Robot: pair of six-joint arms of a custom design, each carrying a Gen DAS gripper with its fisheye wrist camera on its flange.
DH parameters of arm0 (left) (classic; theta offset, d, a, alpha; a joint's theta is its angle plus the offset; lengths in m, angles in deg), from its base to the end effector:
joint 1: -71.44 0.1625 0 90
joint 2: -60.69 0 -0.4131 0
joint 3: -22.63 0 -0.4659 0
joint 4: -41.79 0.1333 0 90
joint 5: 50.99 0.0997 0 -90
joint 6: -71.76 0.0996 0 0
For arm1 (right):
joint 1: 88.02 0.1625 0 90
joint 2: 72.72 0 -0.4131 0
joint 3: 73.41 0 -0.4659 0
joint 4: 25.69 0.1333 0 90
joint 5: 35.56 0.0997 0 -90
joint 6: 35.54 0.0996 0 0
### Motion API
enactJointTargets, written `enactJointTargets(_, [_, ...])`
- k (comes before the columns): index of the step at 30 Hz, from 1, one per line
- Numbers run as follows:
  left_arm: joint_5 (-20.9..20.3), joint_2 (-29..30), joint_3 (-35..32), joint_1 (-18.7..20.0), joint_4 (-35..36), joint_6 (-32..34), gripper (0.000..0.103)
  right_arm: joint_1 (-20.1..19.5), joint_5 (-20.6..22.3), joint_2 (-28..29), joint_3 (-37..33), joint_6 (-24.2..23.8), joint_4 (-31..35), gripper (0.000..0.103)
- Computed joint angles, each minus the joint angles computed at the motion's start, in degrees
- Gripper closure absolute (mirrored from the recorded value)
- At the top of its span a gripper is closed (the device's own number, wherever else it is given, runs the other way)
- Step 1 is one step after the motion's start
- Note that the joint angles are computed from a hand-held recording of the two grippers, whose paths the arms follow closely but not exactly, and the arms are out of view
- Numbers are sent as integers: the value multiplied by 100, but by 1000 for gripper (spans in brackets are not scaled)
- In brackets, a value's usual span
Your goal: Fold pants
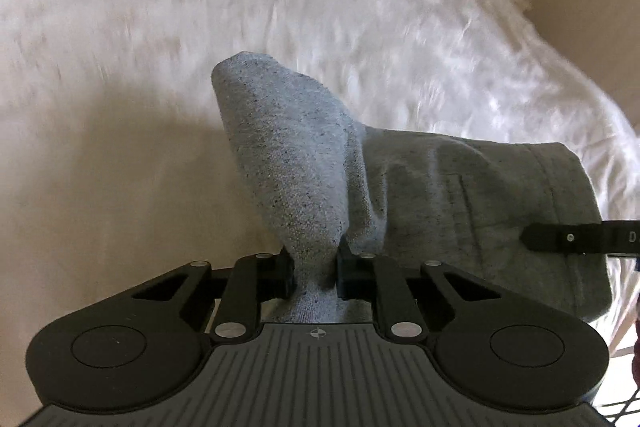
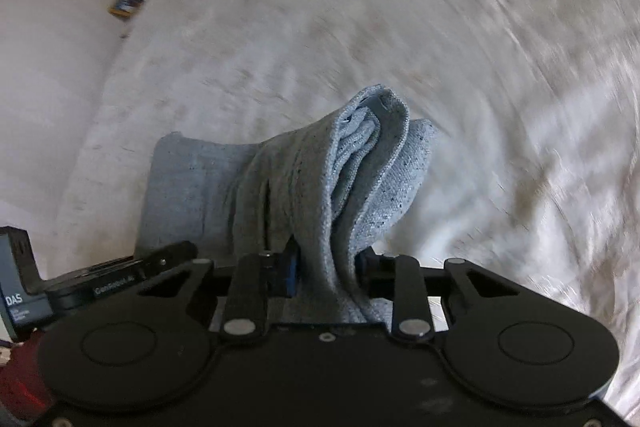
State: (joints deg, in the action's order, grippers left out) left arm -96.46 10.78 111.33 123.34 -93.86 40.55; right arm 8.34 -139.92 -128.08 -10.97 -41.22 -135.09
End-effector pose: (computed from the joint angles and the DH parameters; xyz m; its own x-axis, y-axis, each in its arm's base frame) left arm -0.2947 -0.7050 0.1281 -0.8415 -0.0850 -0.5336 0.2065 0.8620 -0.4629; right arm 0.1982 -0.7981 0.3720 -0.9532 -0.1506 0.2622 -0.2036 0.9608 -0.1883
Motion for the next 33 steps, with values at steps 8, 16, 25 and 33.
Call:
enactJointTargets(8, [330,32,-685,179,-326,750,86,237,445,854,-1137,28,-53,74])
enactJointTargets(16, [564,427,-1523,596,-164,1112,84,396,466,2472,-3237,-77,291,68])
enactJointTargets(25, [1759,580,-1585,721,1523,-430,83,505,-1397,3512,-4191,-457,-307,74])
enactJointTargets(33, [1158,762,-1105,539,124,1142,83,589,-1124,3709,-3532,-2152,-1953,74])
